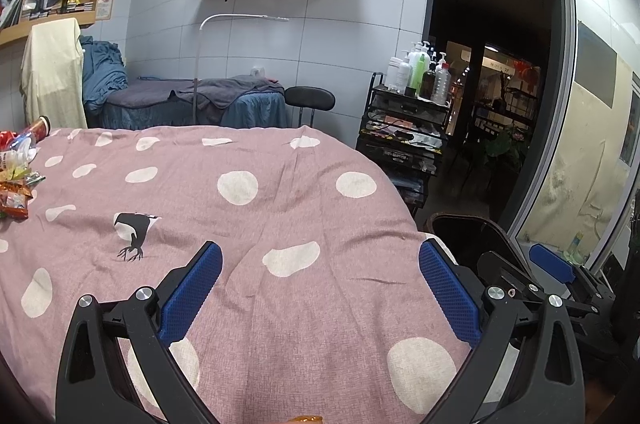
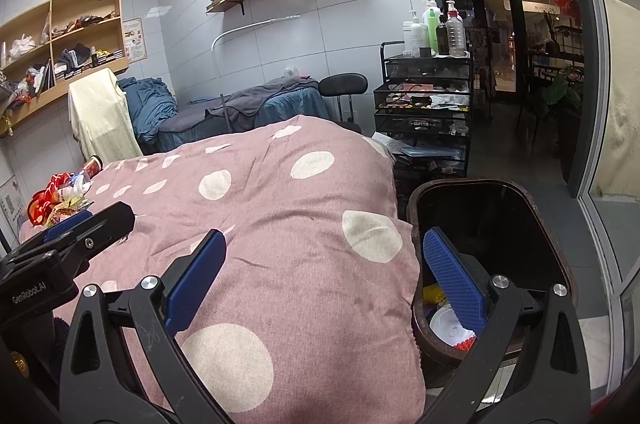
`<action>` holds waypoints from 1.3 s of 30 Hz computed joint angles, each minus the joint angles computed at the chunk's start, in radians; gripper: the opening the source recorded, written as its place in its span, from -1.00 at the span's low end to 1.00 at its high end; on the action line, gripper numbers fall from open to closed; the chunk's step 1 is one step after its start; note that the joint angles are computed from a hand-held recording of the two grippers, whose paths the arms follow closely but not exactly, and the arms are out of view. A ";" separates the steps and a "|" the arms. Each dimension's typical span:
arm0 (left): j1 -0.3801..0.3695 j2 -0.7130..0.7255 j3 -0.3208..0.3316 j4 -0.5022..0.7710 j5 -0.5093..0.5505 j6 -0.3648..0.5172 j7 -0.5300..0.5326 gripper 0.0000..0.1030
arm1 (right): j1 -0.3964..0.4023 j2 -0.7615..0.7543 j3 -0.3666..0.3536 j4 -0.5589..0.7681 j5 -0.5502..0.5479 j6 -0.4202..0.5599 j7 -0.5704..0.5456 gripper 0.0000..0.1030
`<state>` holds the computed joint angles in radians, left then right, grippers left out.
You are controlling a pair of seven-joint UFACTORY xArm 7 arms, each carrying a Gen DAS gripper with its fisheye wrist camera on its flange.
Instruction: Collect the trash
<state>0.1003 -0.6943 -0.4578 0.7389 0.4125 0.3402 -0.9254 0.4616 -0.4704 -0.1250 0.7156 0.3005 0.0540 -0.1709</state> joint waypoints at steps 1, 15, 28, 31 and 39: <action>-0.002 0.000 0.001 0.000 0.000 0.003 0.002 0.90 | -0.003 0.002 0.002 0.001 -0.001 0.001 0.002 0.90; -0.004 0.006 0.009 -0.001 0.005 0.005 0.003 0.90 | -0.014 0.012 0.010 0.005 -0.005 0.002 0.009 0.90; -0.007 0.008 0.014 -0.003 0.003 0.002 0.010 0.90 | -0.020 0.012 0.015 0.003 -0.013 0.001 0.017 0.90; -0.009 0.005 0.017 -0.007 0.001 -0.005 0.010 0.90 | -0.033 0.012 0.026 0.003 -0.019 0.001 0.026 0.90; 0.007 0.003 0.009 -0.014 -0.001 -0.014 0.003 0.90 | -0.092 0.016 0.062 0.003 -0.059 -0.001 0.077 0.90</action>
